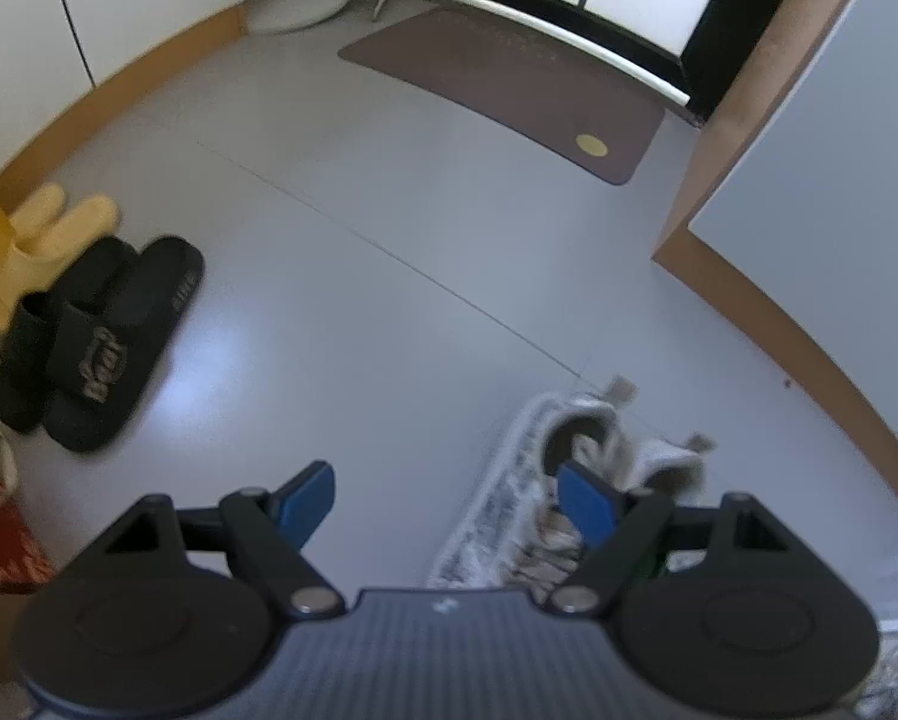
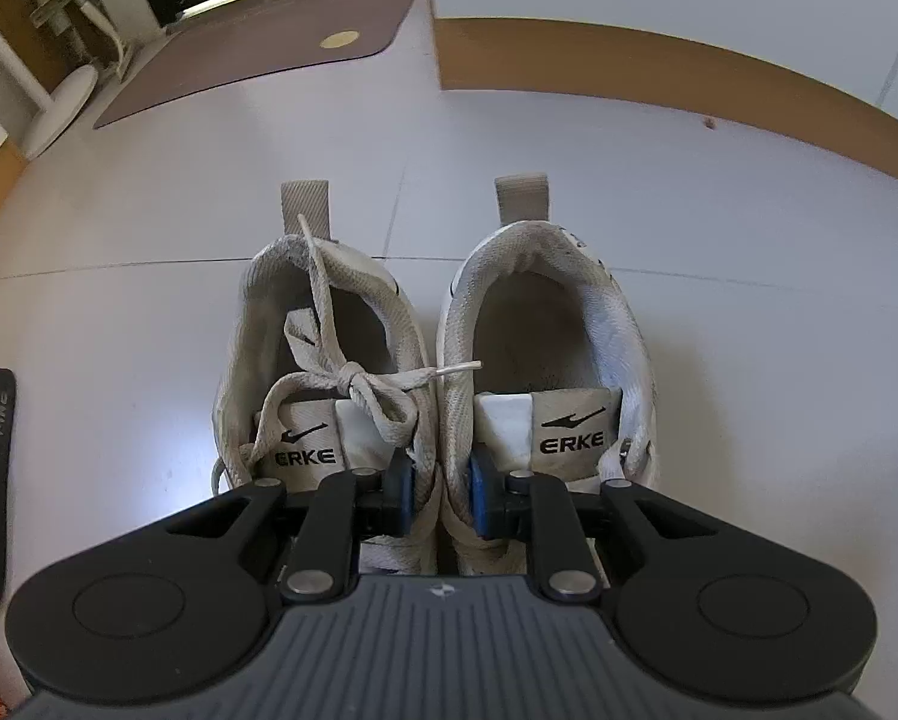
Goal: Organize scattered shoes
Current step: 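Lift the white ERKE sneakers with the right gripper toward the rack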
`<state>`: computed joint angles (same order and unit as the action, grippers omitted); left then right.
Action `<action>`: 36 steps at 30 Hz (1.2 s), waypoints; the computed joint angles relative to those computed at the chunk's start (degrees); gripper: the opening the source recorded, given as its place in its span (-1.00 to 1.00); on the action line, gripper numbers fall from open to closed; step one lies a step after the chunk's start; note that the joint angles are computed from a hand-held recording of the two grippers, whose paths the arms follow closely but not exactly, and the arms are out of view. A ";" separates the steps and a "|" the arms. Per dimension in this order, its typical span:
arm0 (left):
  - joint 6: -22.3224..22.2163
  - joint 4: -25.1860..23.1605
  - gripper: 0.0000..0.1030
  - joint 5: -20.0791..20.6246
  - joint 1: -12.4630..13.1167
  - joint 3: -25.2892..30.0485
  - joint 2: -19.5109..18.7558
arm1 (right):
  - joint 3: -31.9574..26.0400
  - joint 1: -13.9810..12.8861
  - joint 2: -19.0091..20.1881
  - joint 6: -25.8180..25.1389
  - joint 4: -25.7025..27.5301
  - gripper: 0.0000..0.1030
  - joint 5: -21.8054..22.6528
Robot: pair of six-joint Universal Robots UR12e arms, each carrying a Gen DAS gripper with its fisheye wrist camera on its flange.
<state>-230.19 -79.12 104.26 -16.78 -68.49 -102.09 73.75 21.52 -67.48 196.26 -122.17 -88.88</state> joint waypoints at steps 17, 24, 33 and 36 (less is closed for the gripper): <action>7.31 5.08 0.62 -5.19 -0.91 -0.80 3.09 | 2.02 -2.49 -7.54 -0.44 -3.64 -0.63 -1.72; 11.26 12.83 0.62 -12.04 -1.72 -1.91 4.76 | 0.11 -3.28 -9.87 -3.46 -3.58 -0.63 -5.03; 16.25 22.43 0.64 -20.47 -3.57 -3.49 6.18 | -3.61 -4.57 -12.54 -4.04 -1.96 -0.63 -9.69; 19.29 25.20 0.65 -22.38 -3.93 -3.79 6.34 | -5.27 -4.89 -13.13 -4.35 -1.18 -0.63 -11.71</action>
